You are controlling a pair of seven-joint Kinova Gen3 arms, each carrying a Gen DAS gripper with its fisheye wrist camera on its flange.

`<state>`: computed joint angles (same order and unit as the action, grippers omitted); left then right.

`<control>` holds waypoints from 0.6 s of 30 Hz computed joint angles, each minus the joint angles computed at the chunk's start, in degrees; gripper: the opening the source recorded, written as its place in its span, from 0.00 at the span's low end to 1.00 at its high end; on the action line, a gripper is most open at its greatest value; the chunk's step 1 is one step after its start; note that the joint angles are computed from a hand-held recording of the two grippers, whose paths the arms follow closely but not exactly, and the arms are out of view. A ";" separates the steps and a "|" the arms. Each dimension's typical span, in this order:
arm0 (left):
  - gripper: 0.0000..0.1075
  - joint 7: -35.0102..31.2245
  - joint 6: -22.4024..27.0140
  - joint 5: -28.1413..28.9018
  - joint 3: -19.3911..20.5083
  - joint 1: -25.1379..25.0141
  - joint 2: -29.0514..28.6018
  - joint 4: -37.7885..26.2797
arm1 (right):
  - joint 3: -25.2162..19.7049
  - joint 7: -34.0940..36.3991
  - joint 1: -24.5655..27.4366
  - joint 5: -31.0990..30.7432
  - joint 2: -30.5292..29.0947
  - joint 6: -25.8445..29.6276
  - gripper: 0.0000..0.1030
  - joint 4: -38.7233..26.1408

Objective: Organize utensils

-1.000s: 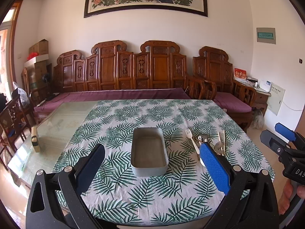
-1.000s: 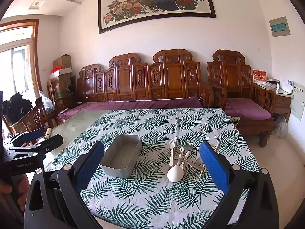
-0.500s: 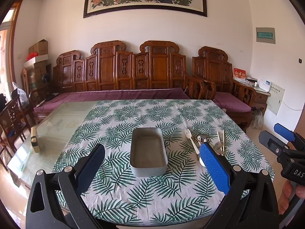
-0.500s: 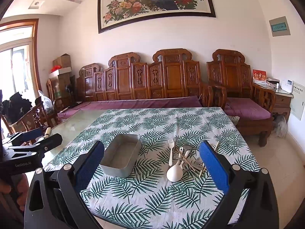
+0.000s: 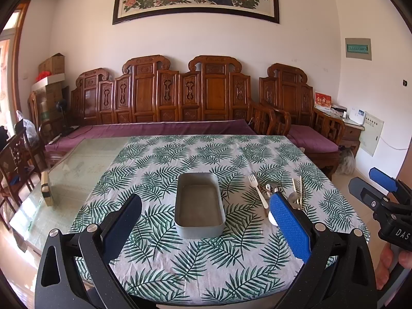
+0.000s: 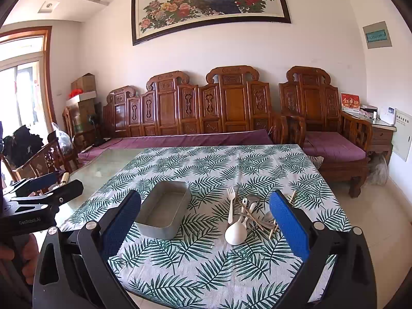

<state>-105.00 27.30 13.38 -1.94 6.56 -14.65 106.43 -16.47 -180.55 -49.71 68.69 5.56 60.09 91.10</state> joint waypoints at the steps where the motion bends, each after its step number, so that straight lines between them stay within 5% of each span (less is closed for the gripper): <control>1: 0.90 -0.05 0.13 0.01 -0.06 0.04 0.05 -0.08 | 0.16 -0.34 0.21 0.12 0.07 -0.47 0.98 0.38; 12: 0.90 -6.05 2.45 4.65 -1.87 1.72 3.84 -1.59 | 1.26 -1.36 2.73 -0.84 -0.37 -4.80 0.97 3.73; 18: 0.90 -11.02 2.80 8.60 -0.39 1.15 7.92 -2.36 | 2.68 -1.89 6.82 -2.28 -0.71 -10.07 0.85 7.25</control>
<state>-116.02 30.10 21.98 -2.34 7.71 -6.73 104.06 -13.79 -182.44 -42.89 66.41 4.86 50.02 98.35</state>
